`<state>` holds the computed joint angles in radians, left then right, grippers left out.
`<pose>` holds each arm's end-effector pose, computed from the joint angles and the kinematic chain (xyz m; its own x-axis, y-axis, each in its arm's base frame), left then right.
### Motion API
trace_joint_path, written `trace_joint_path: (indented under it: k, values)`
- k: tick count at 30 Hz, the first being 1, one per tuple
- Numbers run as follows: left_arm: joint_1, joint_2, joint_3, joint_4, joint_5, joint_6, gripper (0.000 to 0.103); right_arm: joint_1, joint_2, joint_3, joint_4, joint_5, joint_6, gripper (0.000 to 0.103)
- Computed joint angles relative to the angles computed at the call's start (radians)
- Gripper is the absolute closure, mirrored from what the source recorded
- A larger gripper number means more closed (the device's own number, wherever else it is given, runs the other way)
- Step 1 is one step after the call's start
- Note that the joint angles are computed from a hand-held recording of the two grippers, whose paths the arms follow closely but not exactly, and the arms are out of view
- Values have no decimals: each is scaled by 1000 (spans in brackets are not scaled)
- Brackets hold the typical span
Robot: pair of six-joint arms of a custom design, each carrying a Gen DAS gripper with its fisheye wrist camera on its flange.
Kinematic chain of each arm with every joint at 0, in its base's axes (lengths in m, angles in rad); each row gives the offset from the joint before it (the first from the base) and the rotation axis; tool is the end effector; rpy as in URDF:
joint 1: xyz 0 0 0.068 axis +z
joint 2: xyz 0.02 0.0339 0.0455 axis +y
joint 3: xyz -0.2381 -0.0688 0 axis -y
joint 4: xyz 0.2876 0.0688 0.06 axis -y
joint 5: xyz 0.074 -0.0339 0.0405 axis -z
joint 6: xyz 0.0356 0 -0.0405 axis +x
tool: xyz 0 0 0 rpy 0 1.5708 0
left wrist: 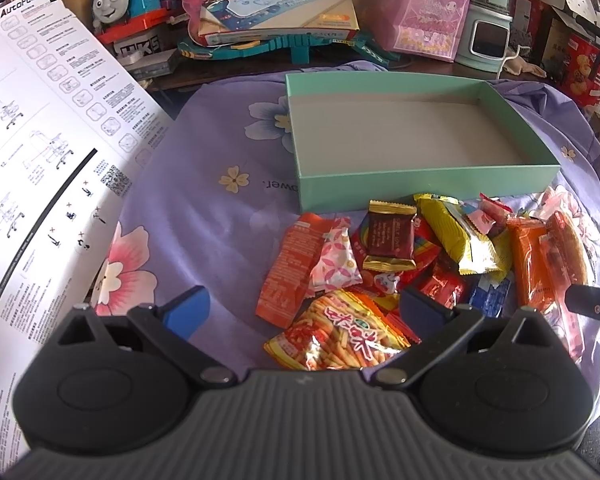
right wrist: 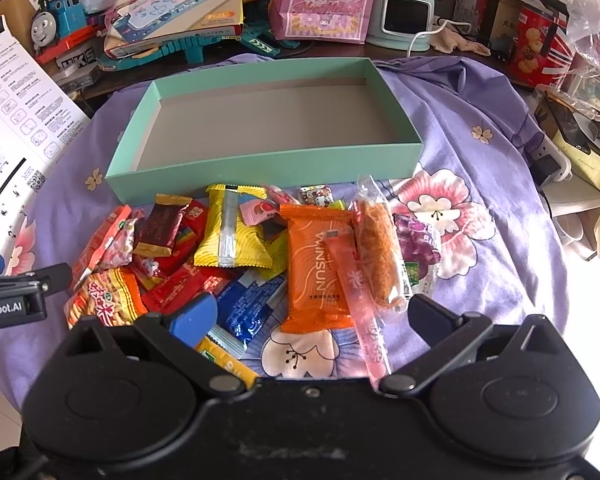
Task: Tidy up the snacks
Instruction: 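Move both tools toward the snack pile in front of the green tray, then grasp the yellow CVT mango bar with the right tool while the left tool grasps the orange chip bag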
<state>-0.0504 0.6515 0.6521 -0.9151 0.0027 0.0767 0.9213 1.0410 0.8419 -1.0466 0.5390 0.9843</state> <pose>0.1849 -0.0094 0.2312 -0.7849 0.1163 -0.6086 0.1125 0.9926 0.0446 0.1518 0.1696 0.2218 -0.8039 0.1234 -0.5819 0.1539 0.9881 -0.0032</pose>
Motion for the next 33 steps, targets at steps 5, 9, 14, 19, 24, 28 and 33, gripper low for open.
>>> trace_joint_path:
  k: [5,9,14,19,24,28,33]
  values:
    - [-10,8,1,0,-4,-6,0,-1,2,2,-2,-1,1,0]
    - [-11,9,-2,1,-4,-5,0,-4,5,0,1,-7,-2,0]
    - [-8,12,-5,4,-1,-1,0,-8,0,-2,5,-14,-10,0]
    - [-10,14,-10,6,0,-1,0,-15,-8,-7,16,-30,-18,0]
    - [-3,30,-12,6,12,9,0,-21,1,-4,22,-46,-24,0]
    - [34,58,-16,14,50,40,0,-35,-3,-20,55,-75,-48,0]
    - [86,94,-32,22,78,97,0,-60,-5,-51,99,-158,-79,0]
